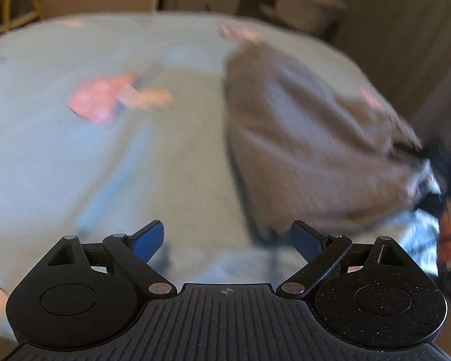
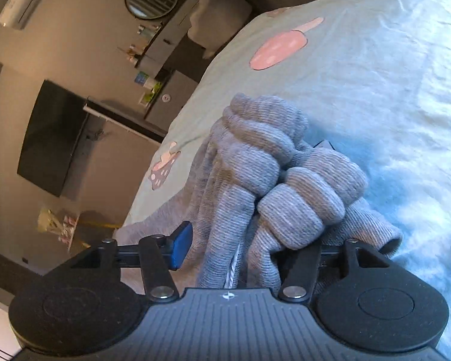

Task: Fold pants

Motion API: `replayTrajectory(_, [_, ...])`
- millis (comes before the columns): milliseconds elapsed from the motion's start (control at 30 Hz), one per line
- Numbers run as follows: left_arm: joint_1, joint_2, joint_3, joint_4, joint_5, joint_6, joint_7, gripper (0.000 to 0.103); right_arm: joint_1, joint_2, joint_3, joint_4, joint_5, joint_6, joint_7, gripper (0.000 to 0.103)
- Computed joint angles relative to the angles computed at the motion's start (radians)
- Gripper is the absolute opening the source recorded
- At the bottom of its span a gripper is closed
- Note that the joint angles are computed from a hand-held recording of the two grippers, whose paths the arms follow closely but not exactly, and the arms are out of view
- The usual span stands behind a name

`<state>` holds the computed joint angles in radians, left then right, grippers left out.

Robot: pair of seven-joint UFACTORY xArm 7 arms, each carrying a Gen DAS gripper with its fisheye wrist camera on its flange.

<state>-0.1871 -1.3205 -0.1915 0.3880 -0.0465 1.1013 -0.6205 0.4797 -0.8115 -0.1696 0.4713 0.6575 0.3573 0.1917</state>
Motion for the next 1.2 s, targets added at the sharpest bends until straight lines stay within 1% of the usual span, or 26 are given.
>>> replayTrajectory(33, [-0.011,0.025,-0.012,0.003,-0.005,-0.001,0.004,0.095,-0.002,0.0,0.006,0.004,-0.002,0.001,0.006,0.048])
replayTrajectory(67, [-0.022,0.038,-0.029,0.002,-0.003,-0.009,0.008,0.095,0.005,-0.002,-0.003,0.001,0.003,-0.005,-0.001,0.04])
replayTrajectory(100, [-0.031,0.054,-0.046,0.004,0.004,-0.023,0.012,0.095,0.001,-0.008,-0.003,-0.005,0.003,-0.004,0.002,0.035])
replayTrajectory(133, [-0.041,0.064,-0.06,0.006,0.008,-0.037,0.014,0.095,-0.008,-0.025,-0.001,-0.021,0.001,0.004,0.01,0.035])
replayTrajectory(200, [-0.065,0.071,-0.074,-0.002,0.01,-0.088,0.013,0.095,0.0,-0.037,-0.016,-0.036,0.013,0.008,0.009,0.035])
replayTrajectory(267, [-0.073,0.085,-0.094,-0.011,0.015,-0.136,-0.006,0.095,-0.004,-0.052,-0.015,-0.047,0.009,0.016,0.01,0.035])
replayTrajectory(333, [-0.072,0.127,-0.115,-0.009,0.035,-0.167,-0.017,0.095,0.002,-0.038,-0.011,-0.035,0.007,0.017,0.01,0.035])
replayTrajectory(433, [-0.047,0.175,-0.148,-0.001,0.086,-0.187,-0.056,0.094,0.005,-0.051,-0.016,-0.041,0.006,0.022,-0.001,0.035])
replayTrajectory(500, [-0.043,0.177,-0.146,-0.003,0.101,-0.204,-0.09,0.093,0.008,-0.059,-0.019,-0.045,0.014,0.017,-0.003,0.035])
replayTrajectory(600, [-0.028,0.151,-0.136,-0.021,0.119,-0.19,-0.146,0.091,0.018,-0.07,-0.034,-0.053,0.034,0.006,-0.004,0.035])
replayTrajectory(667, [-0.005,0.12,-0.132,-0.028,0.127,-0.166,-0.196,0.08,0.031,-0.077,-0.055,-0.057,0.067,-0.003,0.009,0.036])
replayTrajectory(733, [0.01,0.092,-0.106,-0.035,0.125,-0.15,-0.231,0.078,0.058,-0.078,-0.085,-0.063,0.12,-0.028,0.023,0.038])
replayTrajectory(800, [0.003,0.066,-0.061,-0.055,0.093,-0.154,-0.255,0.073,0.07,-0.068,-0.099,-0.06,0.148,-0.036,0.035,0.038])
replayTrajectory(833, [-0.005,0.06,-0.043,-0.063,0.078,-0.158,-0.256,0.067,0.052,-0.055,-0.081,-0.051,0.132,-0.025,0.047,0.036])
replayTrajectory(867, [-0.01,0.059,-0.038,-0.064,0.072,-0.159,-0.252,0.065,0.013,-0.034,-0.041,-0.033,0.088,0.0,0.067,0.027])
replayTrajectory(933, [-0.008,0.061,-0.059,-0.06,0.088,-0.157,-0.24,0.065,-0.092,0.012,0.072,0.028,-0.05,0.07,0.118,0.023])
replayTrajectory(967, [-0.007,0.062,-0.068,-0.057,0.096,-0.154,-0.235,0.064,-0.118,0.027,0.107,0.061,-0.095,0.093,0.138,0.022])
replayTrajectory(1000, [-0.007,0.06,-0.075,-0.055,0.101,-0.15,-0.234,0.064,-0.115,0.036,0.117,0.089,-0.109,0.093,0.143,0.022])
replayTrajectory(1033, [-0.008,0.052,-0.078,-0.057,0.102,-0.147,-0.238,0.064,-0.083,0.036,0.102,0.11,-0.092,0.07,0.128,0.021])
replayTrajectory(1100, [-0.013,0.024,-0.083,-0.067,0.096,-0.146,-0.255,0.064,0.029,0.015,0.038,0.121,-0.021,-0.024,0.046,0.021])
replayTrajectory(1133, [-0.01,0.019,-0.086,-0.068,0.096,-0.151,-0.264,0.066,0.13,-0.014,-0.018,0.108,0.033,-0.114,-0.039,0.021])
replayTrajectory(1200, [-0.012,0.001,-0.083,-0.074,0.094,-0.162,-0.272,0.068,0.324,-0.083,-0.137,0.075,0.078,-0.257,-0.191,0.022])
